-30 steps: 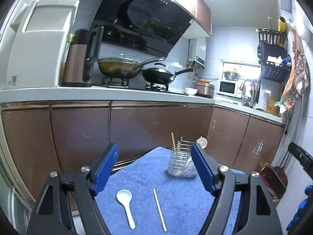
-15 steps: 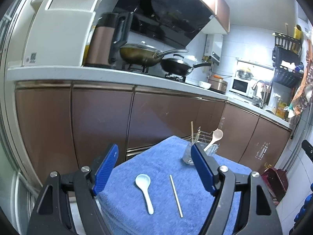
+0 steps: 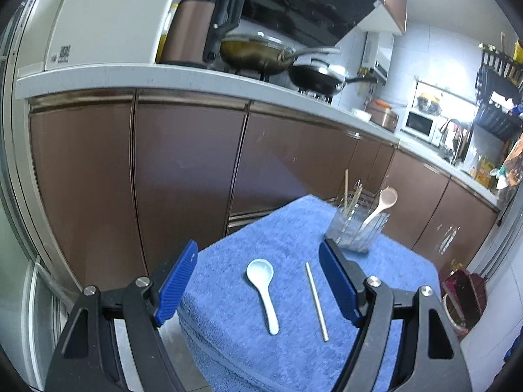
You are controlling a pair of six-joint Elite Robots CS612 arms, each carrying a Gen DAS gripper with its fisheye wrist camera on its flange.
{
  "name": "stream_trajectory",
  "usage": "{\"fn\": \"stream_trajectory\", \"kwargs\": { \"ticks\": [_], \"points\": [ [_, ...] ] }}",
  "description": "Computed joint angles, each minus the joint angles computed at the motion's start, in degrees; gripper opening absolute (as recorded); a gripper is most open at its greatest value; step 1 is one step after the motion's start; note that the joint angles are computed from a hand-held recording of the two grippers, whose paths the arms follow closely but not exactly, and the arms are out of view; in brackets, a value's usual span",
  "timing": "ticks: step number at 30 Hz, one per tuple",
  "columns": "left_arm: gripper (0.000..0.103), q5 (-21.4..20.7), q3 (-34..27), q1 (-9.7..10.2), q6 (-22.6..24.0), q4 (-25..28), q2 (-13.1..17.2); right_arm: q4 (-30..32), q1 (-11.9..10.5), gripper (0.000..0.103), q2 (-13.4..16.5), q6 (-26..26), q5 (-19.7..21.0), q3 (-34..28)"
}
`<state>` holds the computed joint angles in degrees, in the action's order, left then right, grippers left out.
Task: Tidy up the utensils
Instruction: 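Withdraw both tools from the holder back over the towel, then grasp the white spoon with the left tool while the right tool grasps the chopstick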
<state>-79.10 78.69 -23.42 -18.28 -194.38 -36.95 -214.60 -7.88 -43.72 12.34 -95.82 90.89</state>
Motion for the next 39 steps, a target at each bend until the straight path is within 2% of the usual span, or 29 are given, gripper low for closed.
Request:
{"fn": "stream_trajectory", "kwargs": {
  "ticks": [9, 24, 29, 31, 34, 36, 39],
  "points": [
    [0.075, -2.0, -5.0, 1.02, -0.3, 7.9, 3.4, 7.6, -0.4, 0.073, 1.9, -0.1, 0.9, -3.1],
    [0.074, -8.1, -19.9, 3.09, 1.3, 22.0, 12.3, 25.3, -0.2, 0.073, 7.0, -2.8, 1.8, -11.7],
    [0.059, -15.7, -26.2, 4.60, 1.2, 28.3, 15.7, 32.0, 0.4, 0.073, 9.3, -4.8, 2.9, -15.9],
    [0.055, -17.8, -29.0, 5.17, 0.6, 30.9, 17.2, 34.7, 0.7, 0.073, 10.3, -6.2, 4.0, -17.7],
    [0.052, -21.8, -32.6, 5.96, 0.2, 34.1, 19.2, 39.0, 1.2, 0.073, 11.9, -8.6, 7.1, -21.0],
    [0.049, -26.3, -36.4, 6.68, 0.0, 37.2, 21.1, 42.5, 1.3, 0.073, 13.2, -9.6, 11.0, -23.7],
    [0.045, -30.4, -41.8, 7.35, -0.4, 41.6, 23.9, 48.1, 1.4, 0.071, 15.5, -9.9, 17.2, -28.5]
  ]
}}
